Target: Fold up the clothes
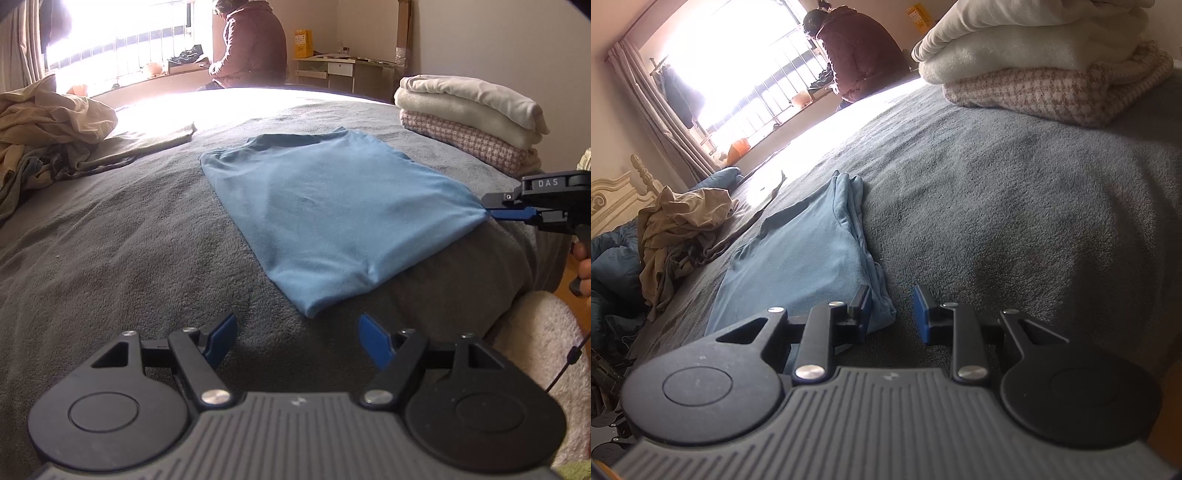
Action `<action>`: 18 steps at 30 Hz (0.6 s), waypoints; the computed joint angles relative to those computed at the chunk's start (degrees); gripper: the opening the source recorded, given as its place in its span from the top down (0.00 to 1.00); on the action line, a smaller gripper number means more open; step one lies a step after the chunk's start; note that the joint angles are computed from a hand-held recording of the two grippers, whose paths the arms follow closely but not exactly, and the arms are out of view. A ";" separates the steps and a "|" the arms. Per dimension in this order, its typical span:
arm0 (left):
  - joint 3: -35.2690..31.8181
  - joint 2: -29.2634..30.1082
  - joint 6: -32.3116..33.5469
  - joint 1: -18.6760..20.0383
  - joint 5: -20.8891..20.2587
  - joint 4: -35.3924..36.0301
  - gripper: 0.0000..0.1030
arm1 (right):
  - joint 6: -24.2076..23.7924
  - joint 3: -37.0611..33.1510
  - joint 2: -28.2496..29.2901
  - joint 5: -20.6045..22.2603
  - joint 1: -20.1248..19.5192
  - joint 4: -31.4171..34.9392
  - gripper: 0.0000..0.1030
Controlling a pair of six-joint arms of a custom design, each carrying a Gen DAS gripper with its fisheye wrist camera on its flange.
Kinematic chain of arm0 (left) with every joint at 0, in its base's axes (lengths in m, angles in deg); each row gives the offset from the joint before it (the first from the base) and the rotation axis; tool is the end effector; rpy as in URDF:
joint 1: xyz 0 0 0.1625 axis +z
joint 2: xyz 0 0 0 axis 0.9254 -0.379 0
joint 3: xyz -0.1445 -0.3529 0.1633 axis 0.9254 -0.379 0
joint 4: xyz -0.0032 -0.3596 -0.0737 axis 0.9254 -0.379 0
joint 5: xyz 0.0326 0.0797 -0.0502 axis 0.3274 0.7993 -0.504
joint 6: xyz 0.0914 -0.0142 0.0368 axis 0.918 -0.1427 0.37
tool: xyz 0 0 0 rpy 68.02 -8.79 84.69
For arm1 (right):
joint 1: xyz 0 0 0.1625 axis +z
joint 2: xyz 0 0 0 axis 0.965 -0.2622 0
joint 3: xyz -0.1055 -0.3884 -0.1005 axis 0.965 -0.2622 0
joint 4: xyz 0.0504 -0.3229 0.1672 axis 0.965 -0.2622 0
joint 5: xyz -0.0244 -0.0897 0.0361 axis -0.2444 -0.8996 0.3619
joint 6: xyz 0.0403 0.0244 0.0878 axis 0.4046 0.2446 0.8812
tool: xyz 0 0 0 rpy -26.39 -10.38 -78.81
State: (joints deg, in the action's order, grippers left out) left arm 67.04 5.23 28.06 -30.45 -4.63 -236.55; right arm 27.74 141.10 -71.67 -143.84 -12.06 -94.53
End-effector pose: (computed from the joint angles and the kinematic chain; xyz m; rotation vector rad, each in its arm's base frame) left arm -0.2928 -0.4988 -0.0734 0.4800 2.1947 -0.9945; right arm -0.1399 -0.6266 0.2987 0.3508 -2.6976 1.2056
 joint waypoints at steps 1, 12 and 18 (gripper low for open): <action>-0.06 0.50 2.20 -0.20 0.52 -3.36 0.29 | 0.03 0.39 -0.17 -0.15 0.07 -0.48 0.77; -5.32 4.96 16.98 1.77 -2.85 -13.59 0.65 | -5.13 5.99 -2.28 1.80 2.30 -5.56 0.77; -1.73 3.82 10.70 2.77 -4.38 -12.36 0.77 | -13.55 7.22 -0.75 1.09 4.34 -3.95 0.78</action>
